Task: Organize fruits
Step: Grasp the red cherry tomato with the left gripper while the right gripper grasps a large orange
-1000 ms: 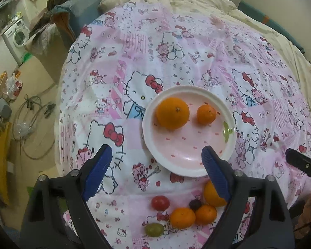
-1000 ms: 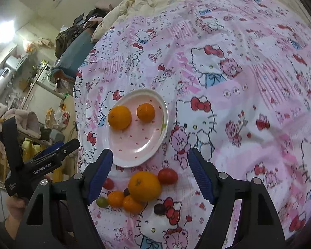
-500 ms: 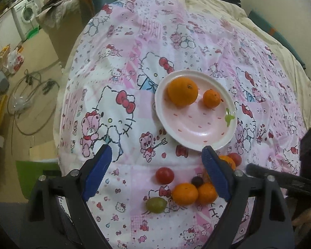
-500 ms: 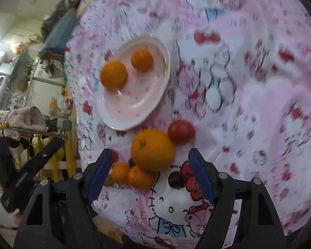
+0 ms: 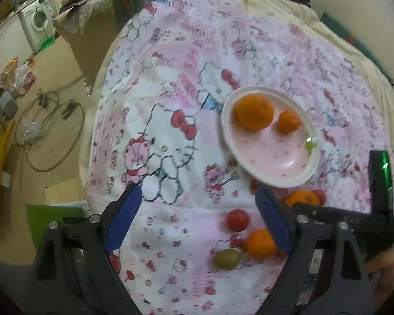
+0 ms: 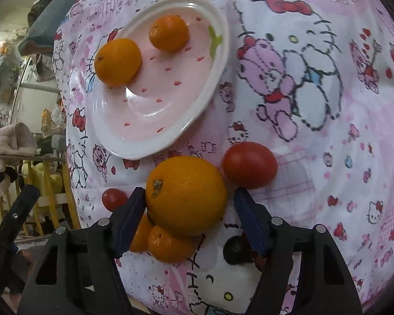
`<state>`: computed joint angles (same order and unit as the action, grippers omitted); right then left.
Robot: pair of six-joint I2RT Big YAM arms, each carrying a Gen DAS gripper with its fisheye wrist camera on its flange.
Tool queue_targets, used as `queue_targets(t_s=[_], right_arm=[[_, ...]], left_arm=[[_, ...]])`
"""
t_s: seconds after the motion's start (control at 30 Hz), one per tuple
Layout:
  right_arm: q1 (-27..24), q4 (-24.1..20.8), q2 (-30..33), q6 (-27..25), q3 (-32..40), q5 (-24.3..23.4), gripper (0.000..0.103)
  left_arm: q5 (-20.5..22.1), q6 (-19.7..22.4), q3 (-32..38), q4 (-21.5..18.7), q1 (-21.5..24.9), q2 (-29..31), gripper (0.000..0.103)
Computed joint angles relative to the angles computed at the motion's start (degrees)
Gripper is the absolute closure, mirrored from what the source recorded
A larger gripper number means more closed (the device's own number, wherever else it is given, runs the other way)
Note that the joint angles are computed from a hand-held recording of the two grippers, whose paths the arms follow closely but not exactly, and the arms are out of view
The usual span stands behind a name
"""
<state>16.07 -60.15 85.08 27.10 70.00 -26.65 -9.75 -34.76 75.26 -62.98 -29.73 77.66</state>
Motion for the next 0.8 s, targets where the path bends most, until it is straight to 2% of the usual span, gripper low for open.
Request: queue_targets(t_s=[0.07,0.1,0.23,0.37,0.5,0.57,0.7,0.8], right_arm=[[0.1,0.0,0.1,-0.5,0.1,-0.1,0.033],[0.4,0.0,0.3,-1.2,0.5,-0.5,0.04],[0.8,-0.3,0.1,-2.4,0.8,0.6,0.041],[0.6,-0.1,-0.2,-3.0,0.6,0.4,0.042],[-0.3,-0.1,-0.8,-3.3,0.0,-0.1,0.042],[-0.8,-0.1,-1.0,-3.4,-0.2,-0.5,0.042],[-1.0,-0.3,-1.5,-3.9,-0.3,-0.3,0.042],[-1.6,-0.2,-2.2,-4.0,-0.8,-1.0,0.042]], left_arm=[[0.0,0.3,-0.5,-0.4,0.0,0.4,0.017],[0.1,0.5,-0.7,-0.7,-0.1,0.6,0.017],[2.6,1.5,-0.8,-2.4,-0.7,2.6,0.018],[6.5,2.2,-0.5,-2.5,-1.4,4.5,0.027],[7.2,1.9,0.8,-3.8,-2.3,6.9,0.032],[8.5,1.7,1.5,-4.3,-2.6,8.1,0.041],[9.2,2.6,2.9,-5.3,-3.1,10.5,0.05],[11.5,3.3,3.3,-4.7,-3.4,11.3,0.069]])
